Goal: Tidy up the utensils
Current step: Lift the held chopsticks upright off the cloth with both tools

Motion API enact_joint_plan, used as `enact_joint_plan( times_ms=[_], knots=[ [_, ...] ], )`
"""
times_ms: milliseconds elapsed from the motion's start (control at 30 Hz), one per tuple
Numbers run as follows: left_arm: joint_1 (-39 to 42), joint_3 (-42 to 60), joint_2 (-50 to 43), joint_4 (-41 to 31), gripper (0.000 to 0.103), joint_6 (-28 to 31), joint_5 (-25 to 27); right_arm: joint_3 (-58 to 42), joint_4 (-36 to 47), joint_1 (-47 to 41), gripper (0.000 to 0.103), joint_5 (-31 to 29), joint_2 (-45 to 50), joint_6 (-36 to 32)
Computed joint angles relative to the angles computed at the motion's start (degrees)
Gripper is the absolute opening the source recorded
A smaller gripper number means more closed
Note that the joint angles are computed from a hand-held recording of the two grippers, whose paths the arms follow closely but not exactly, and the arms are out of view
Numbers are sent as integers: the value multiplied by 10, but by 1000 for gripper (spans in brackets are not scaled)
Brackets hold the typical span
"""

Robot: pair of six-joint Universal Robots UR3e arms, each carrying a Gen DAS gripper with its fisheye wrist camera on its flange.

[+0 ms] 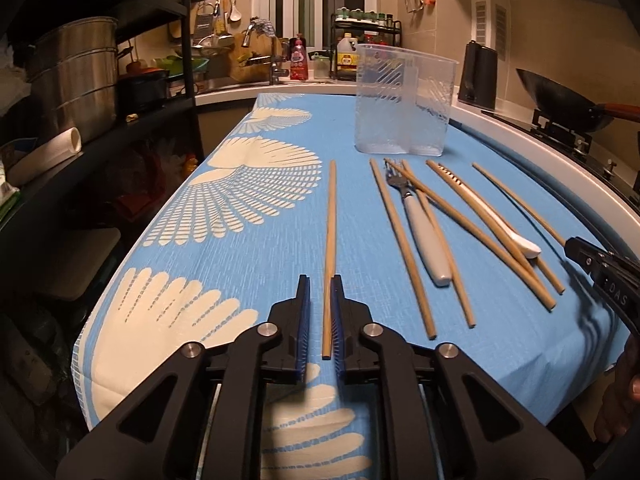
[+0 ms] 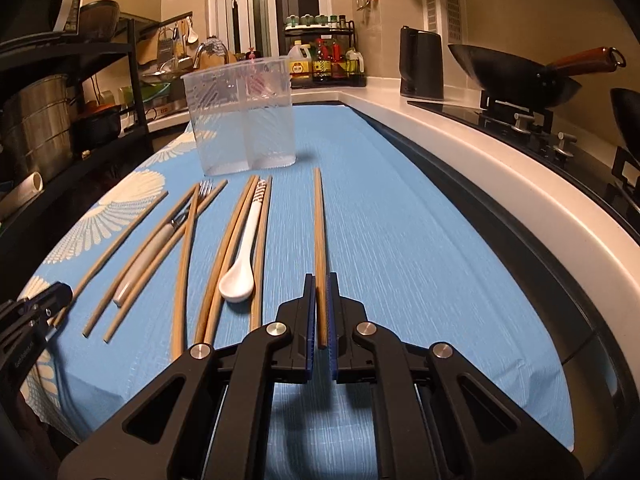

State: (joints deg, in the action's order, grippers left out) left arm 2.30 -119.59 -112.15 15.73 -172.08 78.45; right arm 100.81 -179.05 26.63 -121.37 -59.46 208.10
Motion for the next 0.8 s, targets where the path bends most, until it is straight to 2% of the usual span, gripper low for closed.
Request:
enact_joint_plan(
  times_ms=[33, 233, 333, 500, 700, 800],
  knots=[
    [0, 2, -2, -3, 18, 0, 1, 1, 0, -1, 6, 1, 1, 0],
    [-16, 9, -19, 13, 18, 12, 21, 13, -4, -7, 6, 5, 4, -7],
    [-19, 8, -22, 19, 5, 21, 13, 14, -6, -7, 6, 5, 4, -12],
    [-24, -1, -19, 52, 5, 19, 21, 19, -8, -8, 6, 4, -3, -14],
    [-36, -20, 14, 135, 5, 36, 28, -6, -45, 11, 5, -53, -20, -63],
    [-41, -14, 28, 143, 5, 38, 31, -33, -60, 19, 5, -78, -30, -102]
  ],
)
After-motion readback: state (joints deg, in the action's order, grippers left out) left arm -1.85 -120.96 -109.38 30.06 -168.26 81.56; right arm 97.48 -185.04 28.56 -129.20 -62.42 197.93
